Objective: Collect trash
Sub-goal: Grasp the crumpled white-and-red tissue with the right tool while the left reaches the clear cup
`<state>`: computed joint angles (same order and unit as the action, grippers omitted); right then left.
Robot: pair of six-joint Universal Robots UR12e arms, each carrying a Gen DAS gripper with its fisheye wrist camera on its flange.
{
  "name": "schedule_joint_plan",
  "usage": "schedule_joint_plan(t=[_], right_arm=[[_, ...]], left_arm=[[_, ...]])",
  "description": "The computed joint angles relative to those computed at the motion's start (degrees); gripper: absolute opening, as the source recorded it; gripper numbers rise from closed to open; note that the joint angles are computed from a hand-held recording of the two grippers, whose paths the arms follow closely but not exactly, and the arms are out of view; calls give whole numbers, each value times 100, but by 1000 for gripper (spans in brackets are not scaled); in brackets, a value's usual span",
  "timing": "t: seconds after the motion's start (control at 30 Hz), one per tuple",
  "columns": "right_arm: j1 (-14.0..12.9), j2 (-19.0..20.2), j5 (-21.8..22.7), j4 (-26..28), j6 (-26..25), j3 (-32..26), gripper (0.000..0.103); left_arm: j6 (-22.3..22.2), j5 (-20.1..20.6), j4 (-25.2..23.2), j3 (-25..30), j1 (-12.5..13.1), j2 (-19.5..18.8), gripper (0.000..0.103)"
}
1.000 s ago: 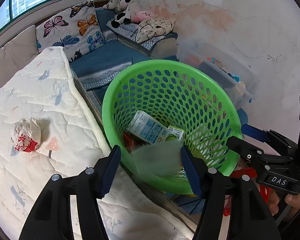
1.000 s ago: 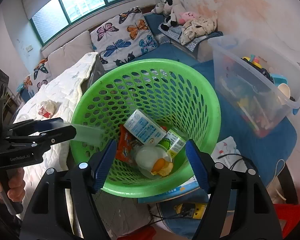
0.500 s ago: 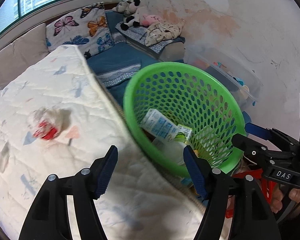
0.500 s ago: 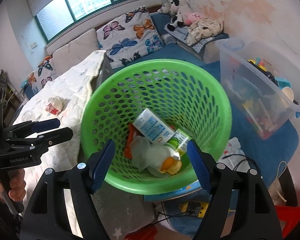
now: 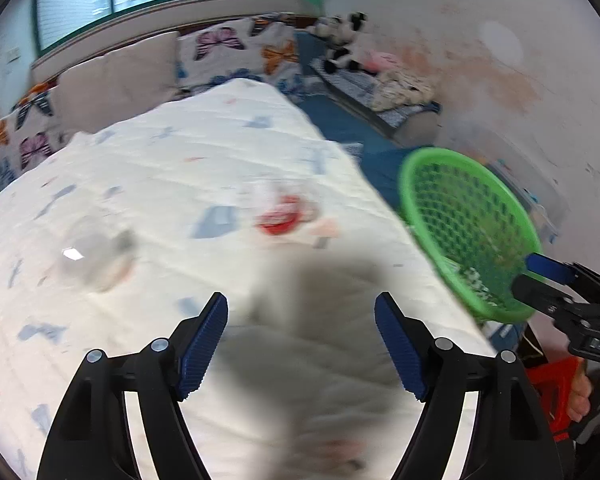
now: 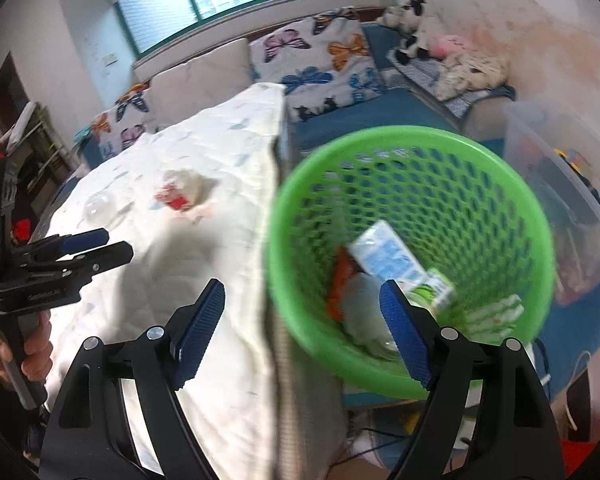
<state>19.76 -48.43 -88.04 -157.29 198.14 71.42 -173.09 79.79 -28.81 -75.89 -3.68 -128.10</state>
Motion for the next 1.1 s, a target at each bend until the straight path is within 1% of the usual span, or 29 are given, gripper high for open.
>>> schedule_joint_plan(t=[0.13,0.3,0.37,0.43,0.6,0.8,0.97,1.0,1.1], right_arm=[[86,111,115,125,-137,-275,81],[200,209,128,237,-317,-588,81],[238,235,121,247,-415,-692,82],[284,269,43,273,-509,-806,85],[365,491,-14,483,-693,-1266,86],[443,1069,-11,1046,-941,-2252,86],[459,1665,-3,1746,-977,-3261,86],[463,1734,-10,1818,-977,-3367,86],[466,2061,-17,2172,-966,-3924,86]], left_arm=[[-193,72,117,-123,183,71,75],[-396,129,206,-247,369,124,75],[-460,116,234,-280,428,134,75],[-527,100,263,-309,477,143,75],[-639,116,330,-357,573,161,75],[-797,153,294,-296,693,125,75],[-857,174,233,-191,756,51,78],[-853,185,221,-167,764,31,78],[-850,176,149,-83,780,-32,78]])
